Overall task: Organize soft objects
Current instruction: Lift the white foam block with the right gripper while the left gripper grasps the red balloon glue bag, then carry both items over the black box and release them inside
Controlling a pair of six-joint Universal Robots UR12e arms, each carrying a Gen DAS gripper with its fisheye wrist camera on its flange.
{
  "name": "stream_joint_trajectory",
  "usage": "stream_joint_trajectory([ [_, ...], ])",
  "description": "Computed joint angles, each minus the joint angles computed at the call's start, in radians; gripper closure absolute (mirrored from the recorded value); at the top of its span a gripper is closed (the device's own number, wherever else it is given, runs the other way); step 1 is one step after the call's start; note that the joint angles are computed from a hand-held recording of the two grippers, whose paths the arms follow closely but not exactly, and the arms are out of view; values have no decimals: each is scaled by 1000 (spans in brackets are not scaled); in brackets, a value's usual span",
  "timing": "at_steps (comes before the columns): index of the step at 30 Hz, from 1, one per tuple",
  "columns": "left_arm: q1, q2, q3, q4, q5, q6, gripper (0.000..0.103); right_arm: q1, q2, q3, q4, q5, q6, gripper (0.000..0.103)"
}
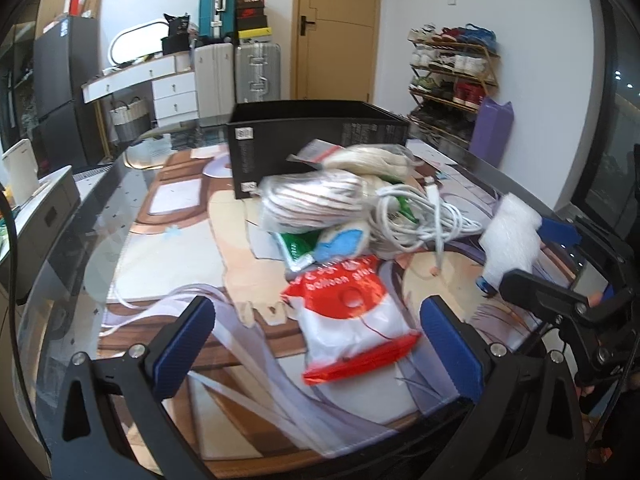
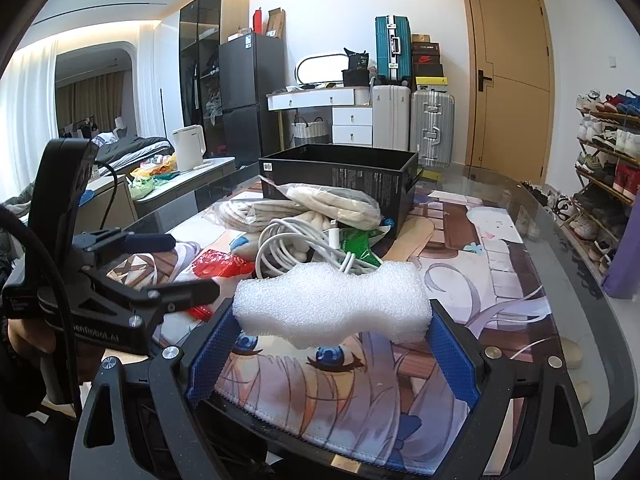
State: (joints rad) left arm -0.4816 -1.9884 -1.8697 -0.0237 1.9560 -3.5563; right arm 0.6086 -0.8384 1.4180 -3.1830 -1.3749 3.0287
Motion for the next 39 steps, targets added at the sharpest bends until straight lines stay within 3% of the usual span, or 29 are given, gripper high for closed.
stream_joint_trajectory([
  [2,-2,-2,2,2,-5,6,5,1,0,0,-5,-2,1,12],
  [4,-1,0,2,-2,-27,17,20,0,-1,2,-9,-2,4,12],
  [6,3,3,-3,6,-65,32,49,0,-1,2,-10,0,6,12],
  [9,-1,6,-7,22,-69,53,58,0,-2,3,-11,-1,6,12],
  [30,10,43,-29,109,-55,41,61,-7,-10,-1,-52,23,47,12],
  [39,24,49,-4,123,-39,60,61,-12,-8,-43,-24,43,30,12],
])
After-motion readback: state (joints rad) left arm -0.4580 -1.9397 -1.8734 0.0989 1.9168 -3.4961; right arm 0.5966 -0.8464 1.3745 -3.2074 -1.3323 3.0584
